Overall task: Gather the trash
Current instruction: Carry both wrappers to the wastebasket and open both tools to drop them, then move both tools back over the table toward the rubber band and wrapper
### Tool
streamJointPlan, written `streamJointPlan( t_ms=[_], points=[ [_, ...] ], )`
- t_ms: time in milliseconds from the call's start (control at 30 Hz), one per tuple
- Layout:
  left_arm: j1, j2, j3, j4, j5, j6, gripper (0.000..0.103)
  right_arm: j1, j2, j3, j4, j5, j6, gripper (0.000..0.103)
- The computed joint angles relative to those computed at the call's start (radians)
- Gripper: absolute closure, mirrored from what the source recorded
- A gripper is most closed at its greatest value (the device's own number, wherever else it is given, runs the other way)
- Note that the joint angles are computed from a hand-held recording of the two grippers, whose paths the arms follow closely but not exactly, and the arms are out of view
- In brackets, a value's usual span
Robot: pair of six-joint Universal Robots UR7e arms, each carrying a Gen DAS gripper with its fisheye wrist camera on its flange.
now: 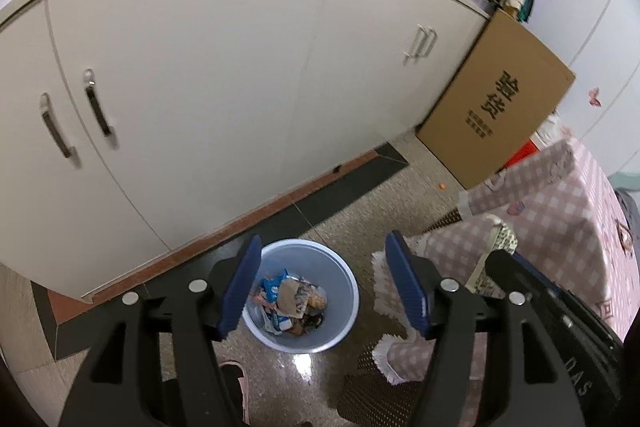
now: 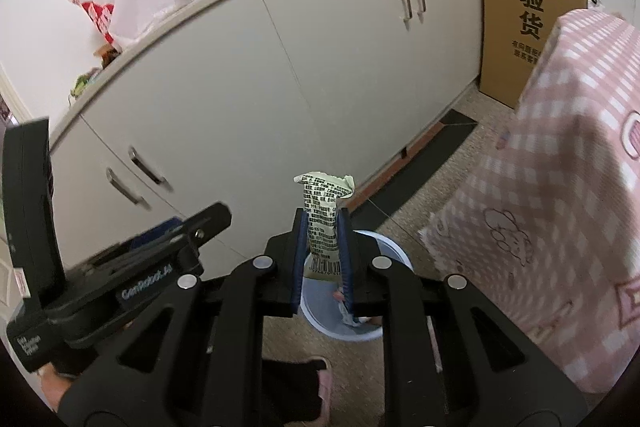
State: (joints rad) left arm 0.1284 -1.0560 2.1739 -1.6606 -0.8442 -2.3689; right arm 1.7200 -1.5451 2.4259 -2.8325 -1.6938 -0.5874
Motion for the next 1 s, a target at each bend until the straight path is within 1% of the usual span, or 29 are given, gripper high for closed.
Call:
streamJointPlan(
  t_ms=[33, 67, 100, 200, 367, 467, 600, 700, 833, 900, 1000],
  points=[
    [-0.002, -0.003, -0.003, 0.022, -0.005, -0.018, 0.038, -0.004, 0.009, -0.003, -0.004, 0.018, 0.005, 0.072],
    [-0.003, -0.008, -0.004, 0.041, -0.013, -0.036, 0.037, -0.008, 0.021, -0.007, -0.01, 0.031, 0.017, 0.046],
    [-0.006, -0.013, -0.003, 0.046, -0.017, -0.046, 0.037, -0.006, 0.029, -0.005, -0.035, 0.024, 0.027, 0.04],
    [-0.014, -0.022, -0.004, 0.071, -0.024, -0.067, 0.037, -0.002, 0.024, 0.0, -0.042, 0.028, 0.019, 0.04],
    [-0.024, -0.009, -0.034, 0.093, -0.015, -0.071, 0.037, 0.007, -0.021, 0.02, -0.061, -0.002, -0.002, 0.04],
    [-0.034, 0.02, -0.079, 0.117, 0.006, -0.06, 0.037, 0.007, -0.076, 0.035, -0.073, -0.012, -0.014, 0.04],
    [-0.051, 0.069, -0.163, 0.189, 0.045, -0.053, 0.037, -0.012, -0.21, 0.049, -0.029, 0.02, -0.044, 0.04],
    [-0.064, 0.118, -0.237, 0.23, 0.08, -0.04, 0.036, -0.043, -0.331, 0.051, 0.025, 0.059, -0.059, 0.04],
    [-0.072, 0.19, -0.332, 0.224, 0.135, 0.053, 0.034, -0.098, -0.459, 0.036, 0.093, 0.095, -0.077, 0.04],
    [-0.074, 0.23, -0.382, 0.212, 0.155, 0.107, 0.033, -0.139, -0.52, 0.023, 0.133, 0.118, -0.089, 0.04],
    [-0.077, 0.291, -0.458, 0.208, 0.181, 0.175, 0.032, -0.22, -0.604, 0.008, 0.198, 0.172, -0.112, 0.04]
  ],
)
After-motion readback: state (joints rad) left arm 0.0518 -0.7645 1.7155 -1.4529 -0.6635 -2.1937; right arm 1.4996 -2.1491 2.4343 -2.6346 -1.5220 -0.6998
